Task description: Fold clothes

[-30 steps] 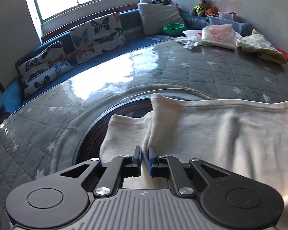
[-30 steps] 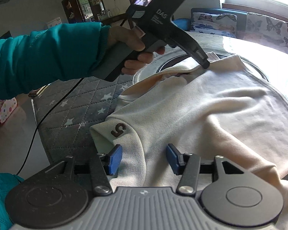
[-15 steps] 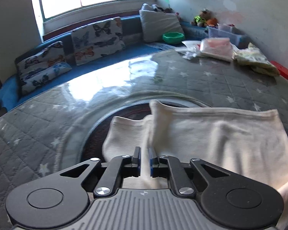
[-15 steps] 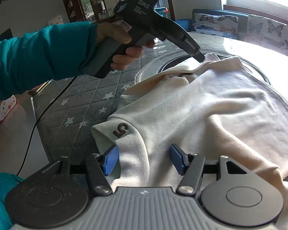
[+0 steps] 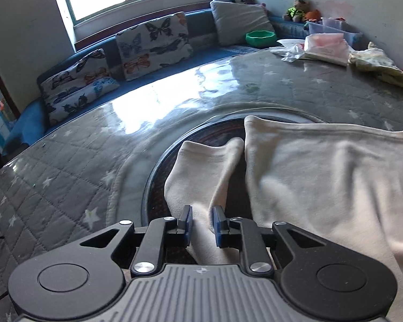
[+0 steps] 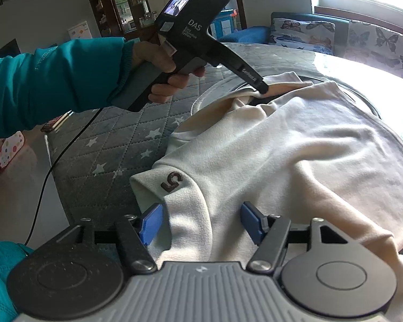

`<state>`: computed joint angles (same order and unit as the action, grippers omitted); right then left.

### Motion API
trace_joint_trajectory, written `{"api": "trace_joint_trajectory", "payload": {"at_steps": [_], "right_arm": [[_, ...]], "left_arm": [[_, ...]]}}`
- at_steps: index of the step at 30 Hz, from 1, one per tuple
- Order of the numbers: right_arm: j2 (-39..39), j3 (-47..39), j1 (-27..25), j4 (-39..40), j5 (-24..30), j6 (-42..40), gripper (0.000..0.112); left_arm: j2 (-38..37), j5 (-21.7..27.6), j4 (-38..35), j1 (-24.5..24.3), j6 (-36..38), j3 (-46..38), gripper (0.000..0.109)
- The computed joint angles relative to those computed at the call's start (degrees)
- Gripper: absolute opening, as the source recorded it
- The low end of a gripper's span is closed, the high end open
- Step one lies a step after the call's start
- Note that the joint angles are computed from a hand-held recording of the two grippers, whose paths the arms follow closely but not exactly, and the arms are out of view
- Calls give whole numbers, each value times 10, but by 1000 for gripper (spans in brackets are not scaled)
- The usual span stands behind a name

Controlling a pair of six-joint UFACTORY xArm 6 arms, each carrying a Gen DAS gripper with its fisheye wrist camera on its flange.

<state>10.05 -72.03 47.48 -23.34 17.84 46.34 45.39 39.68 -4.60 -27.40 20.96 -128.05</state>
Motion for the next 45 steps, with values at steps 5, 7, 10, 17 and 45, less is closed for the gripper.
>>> {"api": "trace_joint_trajectory", "payload": {"at_steps": [5, 7, 10, 17, 45], "right_arm": [[0, -1, 0, 3, 0, -3, 68], [1, -2, 1, 2, 1, -2, 69], [1, -2, 1, 2, 1, -2, 69], [3, -4, 1, 2, 1, 0, 69], [23, -47, 16, -48, 59, 50, 74]], "left_arm": [[17, 2, -5, -8, 11, -26, 21], [46, 20, 7, -13, 7, -72, 21], [102, 54, 26, -19, 0, -162, 21], [95, 38, -4, -16, 17, -147, 22], [-210, -248, 170, 106, -346, 354, 3]]}}
